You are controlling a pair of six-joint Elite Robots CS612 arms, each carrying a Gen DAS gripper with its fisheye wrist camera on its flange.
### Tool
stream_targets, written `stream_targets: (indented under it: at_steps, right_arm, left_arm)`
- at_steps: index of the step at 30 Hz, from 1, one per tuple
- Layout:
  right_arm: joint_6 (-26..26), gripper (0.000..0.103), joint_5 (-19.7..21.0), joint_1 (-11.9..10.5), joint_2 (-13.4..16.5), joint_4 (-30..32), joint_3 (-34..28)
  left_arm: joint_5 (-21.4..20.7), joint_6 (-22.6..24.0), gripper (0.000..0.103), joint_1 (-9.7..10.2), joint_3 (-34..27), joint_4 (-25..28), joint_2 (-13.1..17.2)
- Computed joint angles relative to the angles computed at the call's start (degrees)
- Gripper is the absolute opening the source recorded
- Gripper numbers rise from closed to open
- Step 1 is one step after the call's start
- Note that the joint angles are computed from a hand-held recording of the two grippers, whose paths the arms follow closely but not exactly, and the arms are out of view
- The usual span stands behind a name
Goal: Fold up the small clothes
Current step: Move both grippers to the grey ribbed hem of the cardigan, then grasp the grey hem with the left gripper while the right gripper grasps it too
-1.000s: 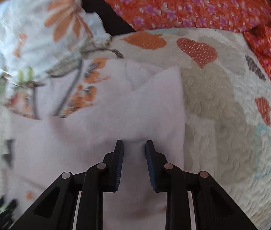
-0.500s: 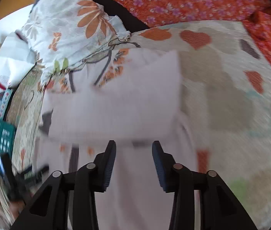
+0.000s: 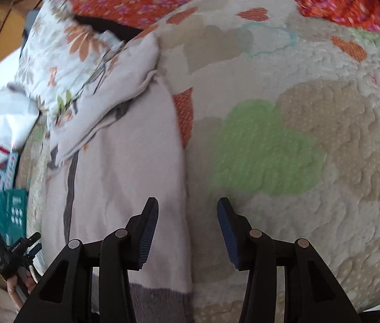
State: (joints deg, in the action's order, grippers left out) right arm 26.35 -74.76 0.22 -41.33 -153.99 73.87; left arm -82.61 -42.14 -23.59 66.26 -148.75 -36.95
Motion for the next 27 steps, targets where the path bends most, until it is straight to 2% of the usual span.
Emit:
stream_targets:
  at_steps: [1, 3, 5, 6, 8, 10, 14, 15, 18, 27]
  right_arm:
    - [-0.76, 0.052, 1.03, 0.13, 0.06, -0.01, 0.06]
    - [-0.72, 0.052, 2.90, 0.32, 0.21, -0.92, 0.36]
    - [-0.46, 0.052, 4.41, 0.54, 0.26, -2.74, 1.09]
    - [-0.23, 0.052, 5.93, 0.45, 0.31, -3.15, 1.30]
    - [1.43, 0.052, 12.14, -0.18, 0.59, -4.98, 2.08]
    - [3.44, 0.052, 18.18, -0.72, 1.05, -6.73, 2.90]
    - [5.58, 0.052, 23.79, -1.06, 1.34, -9.13, 4.37]
    - [5.78, 0.052, 24.52, -1.05, 1.32, -9.50, 4.79]
    - [4.38, 0.052, 23.64, -0.64, 0.44, -10.53, 6.54]
    - [-0.54, 0.052, 18.12, 1.03, -1.63, -10.52, 9.07]
  left_arm:
    - [0.29, 1.28, 0.062, -0.46, 0.79, -0.71, -0.35]
    - [-4.96, 2.67, 0.063, -0.57, 2.09, -4.33, -0.44]
    - [-7.36, 2.66, 0.063, -0.95, 3.46, -7.12, -0.61]
    - [-9.13, 2.82, 0.063, -1.17, 4.09, -8.62, -0.57]
    - [-10.17, 2.89, 0.063, -1.50, 4.89, -10.24, -0.70]
    - [-13.04, 2.42, 0.058, -1.70, 6.11, -12.04, -1.02]
    - [-12.42, 1.48, 0.039, -2.57, 9.12, -14.17, -2.37]
    - [-14.19, 0.41, 0.035, -2.41, 9.51, -15.02, -2.34]
    - [-16.72, -2.37, 0.035, -2.13, 9.84, -16.54, -1.86]
    - [-15.71, -1.69, 0.047, -2.65, 8.48, -16.06, -1.25]
